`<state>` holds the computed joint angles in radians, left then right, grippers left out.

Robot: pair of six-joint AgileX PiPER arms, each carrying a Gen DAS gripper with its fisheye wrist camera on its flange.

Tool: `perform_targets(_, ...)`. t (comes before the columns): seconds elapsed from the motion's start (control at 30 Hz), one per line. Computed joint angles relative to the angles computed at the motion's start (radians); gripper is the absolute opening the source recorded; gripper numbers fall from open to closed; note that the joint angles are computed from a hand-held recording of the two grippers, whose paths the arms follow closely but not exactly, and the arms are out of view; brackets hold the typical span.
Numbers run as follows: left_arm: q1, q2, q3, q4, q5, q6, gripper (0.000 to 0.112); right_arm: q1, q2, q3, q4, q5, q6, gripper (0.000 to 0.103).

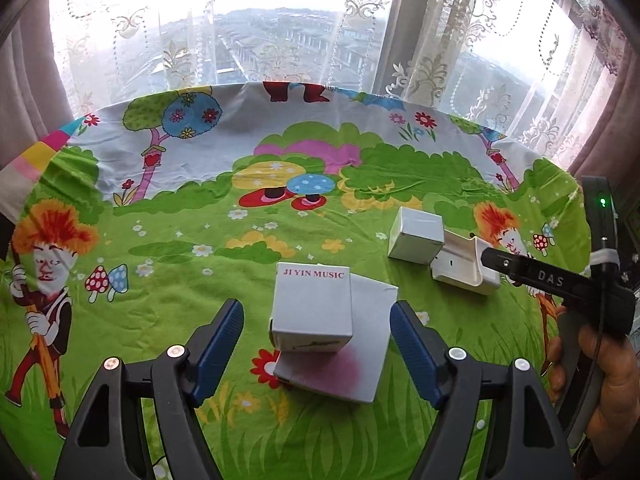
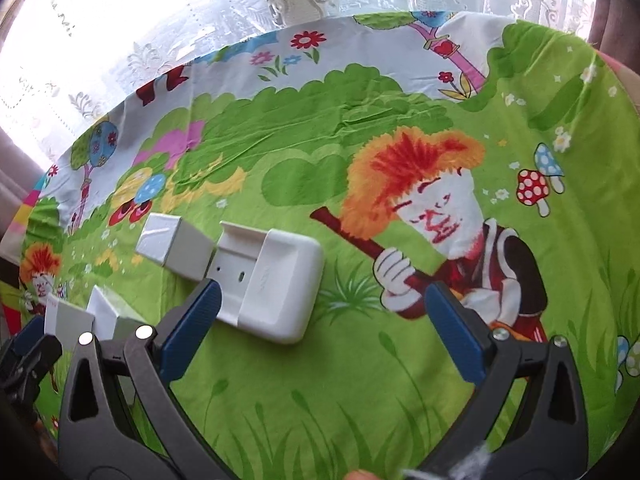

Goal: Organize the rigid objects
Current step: 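Grasp the JI YIN MUSIC box with the left tool while the right grasps the white holder, then lift both held items and carry them toward the purple storage box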

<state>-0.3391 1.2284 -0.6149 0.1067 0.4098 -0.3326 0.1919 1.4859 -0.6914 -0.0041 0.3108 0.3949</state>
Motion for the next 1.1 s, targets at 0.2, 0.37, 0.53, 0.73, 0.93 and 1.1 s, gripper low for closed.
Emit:
perform_targets(0.2, -0.034, 0.056, -0.014, 0.052, -0.008, -0.056, 0.055, 0.029, 0.073, -0.040, -0.071, -0.016, 0.052, 0.085)
perform_targets(0.37, -0.074, 0.057, -0.001, 0.120, -0.009, -0.116, 0.043, 0.073, 0.075, -0.030, -0.288, -0.012, 0.236, 0.050)
perform_targets(0.53, -0.105, 0.009, 0.030, 0.168, -0.001, -0.183, 0.043, 0.090, 0.027, 0.032, -0.397, -0.026, 0.331, 0.040)
perform_targets(0.73, -0.151, -0.080, 0.074, 0.205, 0.033, -0.257, 0.043, 0.082, -0.079, 0.134, -0.379, -0.036, 0.324, 0.040)
perform_targets(0.93, -0.236, -0.216, 0.125, 0.265, 0.113, -0.381, 0.043, 0.123, -0.250, 0.219, -0.394, 0.022, 0.357, 0.040)
perform_targets(1.1, -0.362, -0.333, 0.167, 0.343, 0.218, -0.535, 0.043, 0.205, -0.411, 0.271, -0.387, 0.114, 0.406, 0.040)
